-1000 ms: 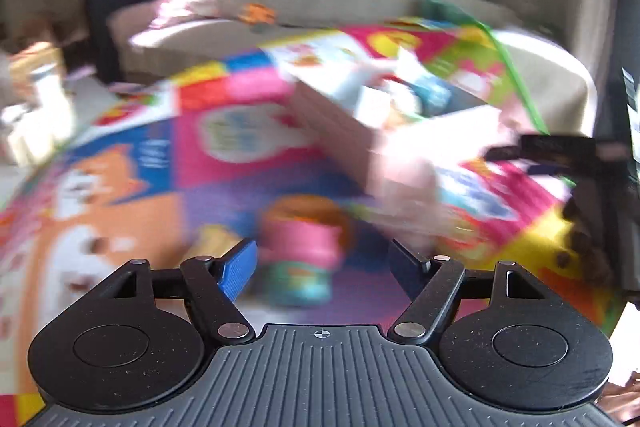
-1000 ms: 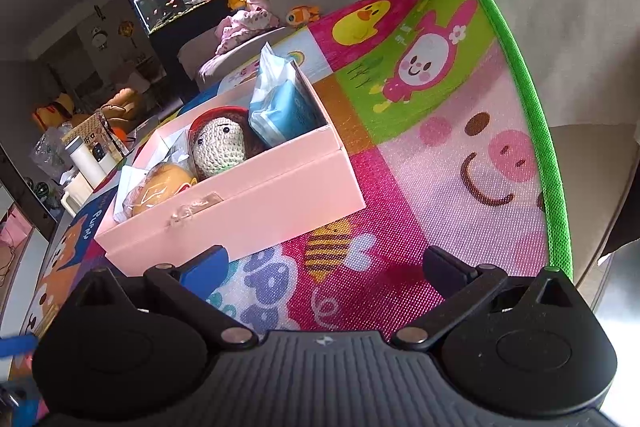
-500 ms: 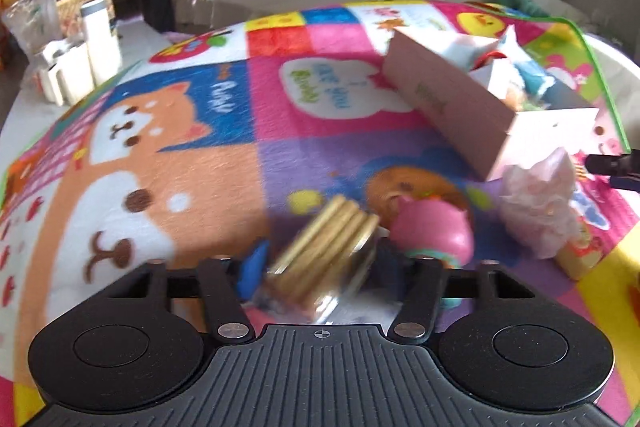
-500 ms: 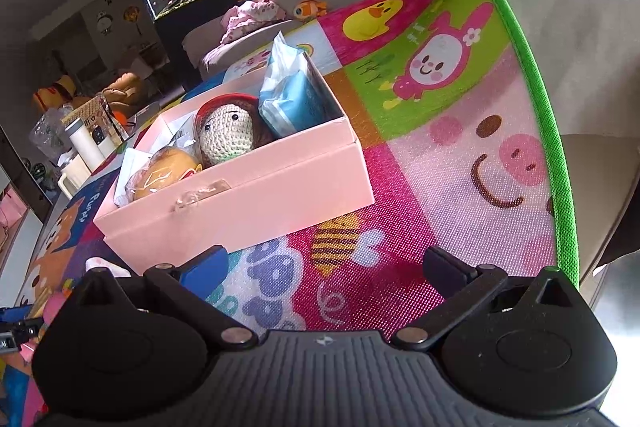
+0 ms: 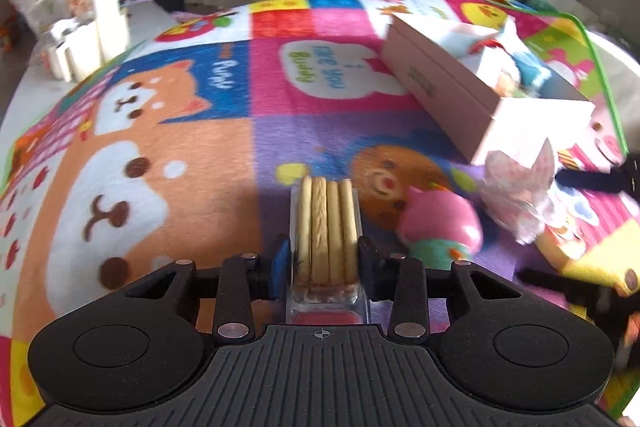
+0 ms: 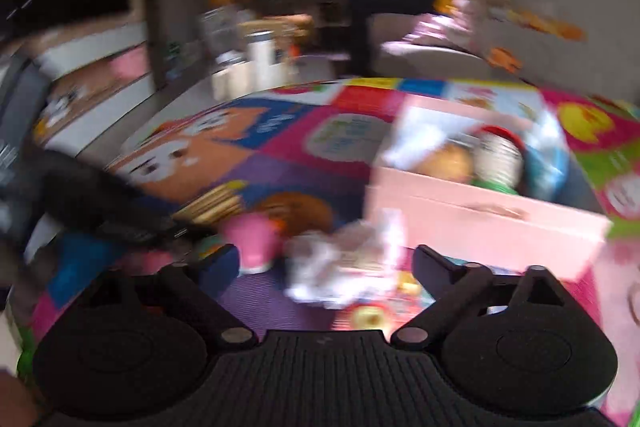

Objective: Organize objects
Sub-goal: 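Grasp the wafer-stick tray with the left tool, then grasp the pink-and-teal toy with the right tool while the left tool holds the wafer tray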

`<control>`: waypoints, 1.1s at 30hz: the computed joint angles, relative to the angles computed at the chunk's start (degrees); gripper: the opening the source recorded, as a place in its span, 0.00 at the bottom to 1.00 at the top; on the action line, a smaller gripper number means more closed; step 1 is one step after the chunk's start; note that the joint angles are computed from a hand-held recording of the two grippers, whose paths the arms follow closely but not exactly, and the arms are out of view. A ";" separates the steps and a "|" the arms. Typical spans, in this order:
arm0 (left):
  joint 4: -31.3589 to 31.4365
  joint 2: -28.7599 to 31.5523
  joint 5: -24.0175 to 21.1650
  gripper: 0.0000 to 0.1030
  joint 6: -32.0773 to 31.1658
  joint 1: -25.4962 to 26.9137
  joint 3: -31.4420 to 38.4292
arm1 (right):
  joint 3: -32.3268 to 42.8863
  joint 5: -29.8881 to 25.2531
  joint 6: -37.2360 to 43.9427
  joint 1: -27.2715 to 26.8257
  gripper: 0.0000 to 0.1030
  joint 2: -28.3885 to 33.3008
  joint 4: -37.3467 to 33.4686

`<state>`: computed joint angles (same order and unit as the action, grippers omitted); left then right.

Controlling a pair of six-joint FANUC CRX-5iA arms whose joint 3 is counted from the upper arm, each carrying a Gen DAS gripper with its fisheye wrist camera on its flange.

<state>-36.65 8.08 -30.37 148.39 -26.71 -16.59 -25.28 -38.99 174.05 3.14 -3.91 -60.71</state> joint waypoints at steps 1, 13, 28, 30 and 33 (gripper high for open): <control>0.13 -0.13 -0.08 0.39 0.38 0.37 -0.10 | -0.46 0.39 0.08 1.73 0.84 -0.33 1.01; -0.32 -0.67 1.32 0.40 0.72 0.98 -1.03 | 1.49 7.34 -5.84 10.25 0.50 3.84 8.07; -8.38 -0.33 -1.25 0.39 11.03 -2.85 -0.12 | 4.56 -10.36 -9.27 -9.19 0.47 -1.60 3.17; -7.19 -0.85 -0.64 0.35 9.60 -2.63 -0.40 | 4.35 -9.95 -7.25 -12.22 0.47 -2.26 0.52; -3.61 -1.95 2.32 0.35 5.51 -1.27 -0.93 | 5.31 -9.88 -5.73 -16.90 0.47 -1.60 -3.65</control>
